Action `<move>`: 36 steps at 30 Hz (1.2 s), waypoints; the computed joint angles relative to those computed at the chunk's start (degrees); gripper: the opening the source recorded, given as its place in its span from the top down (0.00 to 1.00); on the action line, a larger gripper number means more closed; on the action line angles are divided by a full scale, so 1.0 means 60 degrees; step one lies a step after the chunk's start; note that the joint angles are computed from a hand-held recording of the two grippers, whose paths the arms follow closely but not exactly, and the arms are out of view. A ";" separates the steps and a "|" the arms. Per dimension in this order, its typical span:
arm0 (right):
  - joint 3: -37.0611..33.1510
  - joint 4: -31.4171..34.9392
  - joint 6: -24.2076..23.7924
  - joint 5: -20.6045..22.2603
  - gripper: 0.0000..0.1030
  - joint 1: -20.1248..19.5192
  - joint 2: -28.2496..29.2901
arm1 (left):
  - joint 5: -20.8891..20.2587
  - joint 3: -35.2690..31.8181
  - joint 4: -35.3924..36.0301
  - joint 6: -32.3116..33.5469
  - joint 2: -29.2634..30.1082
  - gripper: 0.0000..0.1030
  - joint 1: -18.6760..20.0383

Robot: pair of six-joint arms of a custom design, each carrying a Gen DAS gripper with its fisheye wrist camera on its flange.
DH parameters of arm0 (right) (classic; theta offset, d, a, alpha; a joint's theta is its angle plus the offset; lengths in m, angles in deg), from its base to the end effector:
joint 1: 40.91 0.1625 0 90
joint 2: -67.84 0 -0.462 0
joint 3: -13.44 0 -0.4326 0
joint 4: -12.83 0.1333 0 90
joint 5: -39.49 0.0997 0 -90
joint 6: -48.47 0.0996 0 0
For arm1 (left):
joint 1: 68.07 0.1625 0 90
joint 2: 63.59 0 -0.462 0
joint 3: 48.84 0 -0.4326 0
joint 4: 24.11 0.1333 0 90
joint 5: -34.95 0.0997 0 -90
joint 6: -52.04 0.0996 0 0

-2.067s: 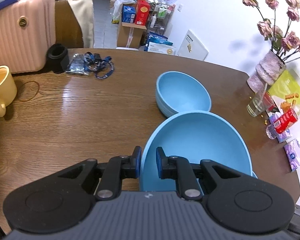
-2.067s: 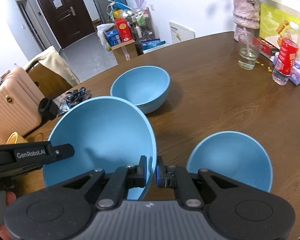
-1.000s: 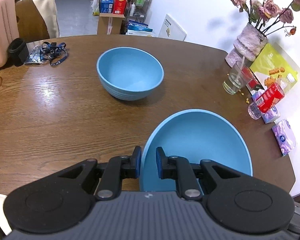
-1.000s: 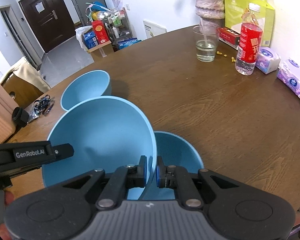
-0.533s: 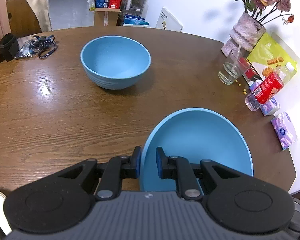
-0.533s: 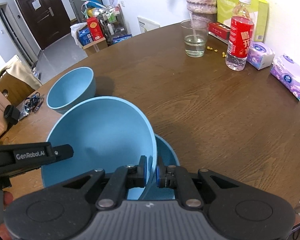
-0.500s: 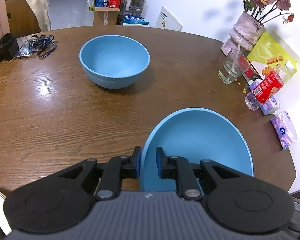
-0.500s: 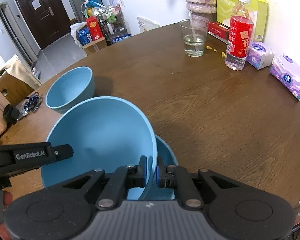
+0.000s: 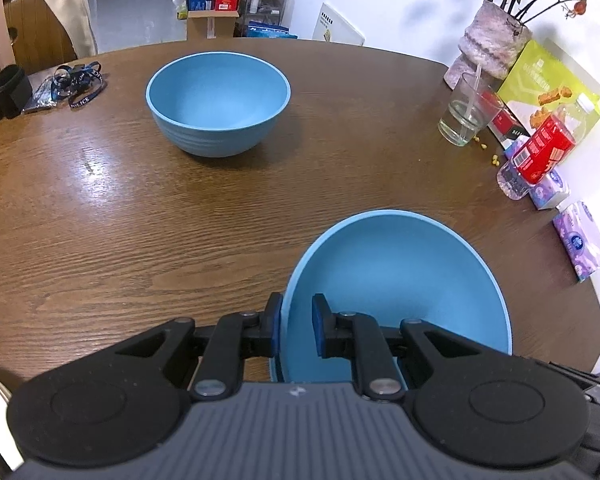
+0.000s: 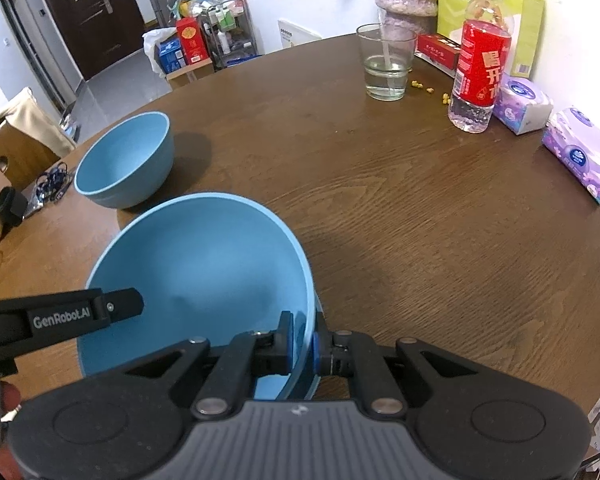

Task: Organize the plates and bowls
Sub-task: 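Lower the held blue bowl into the set-down blue bowl with both tools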

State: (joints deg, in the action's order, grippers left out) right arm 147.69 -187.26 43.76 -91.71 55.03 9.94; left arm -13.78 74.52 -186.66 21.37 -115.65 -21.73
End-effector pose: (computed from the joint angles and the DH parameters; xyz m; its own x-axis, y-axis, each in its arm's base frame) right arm 0.1162 -0.4626 0.1265 -0.7765 0.2171 0.5915 -0.1503 0.8478 -0.5086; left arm -0.2178 -0.5165 0.0444 -0.8283 0.0684 -0.5561 0.3112 0.8815 -0.3551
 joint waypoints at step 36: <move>-0.0093 -0.0300 -0.1488 -0.1075 0.91 0.0345 0.0409 | 0.0459 0.0072 0.0570 -0.0227 0.0143 0.84 -0.0355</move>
State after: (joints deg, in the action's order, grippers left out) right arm 147.14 -189.06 34.84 -98.16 57.10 12.39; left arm -11.03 74.95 -183.24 20.00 -114.80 -23.86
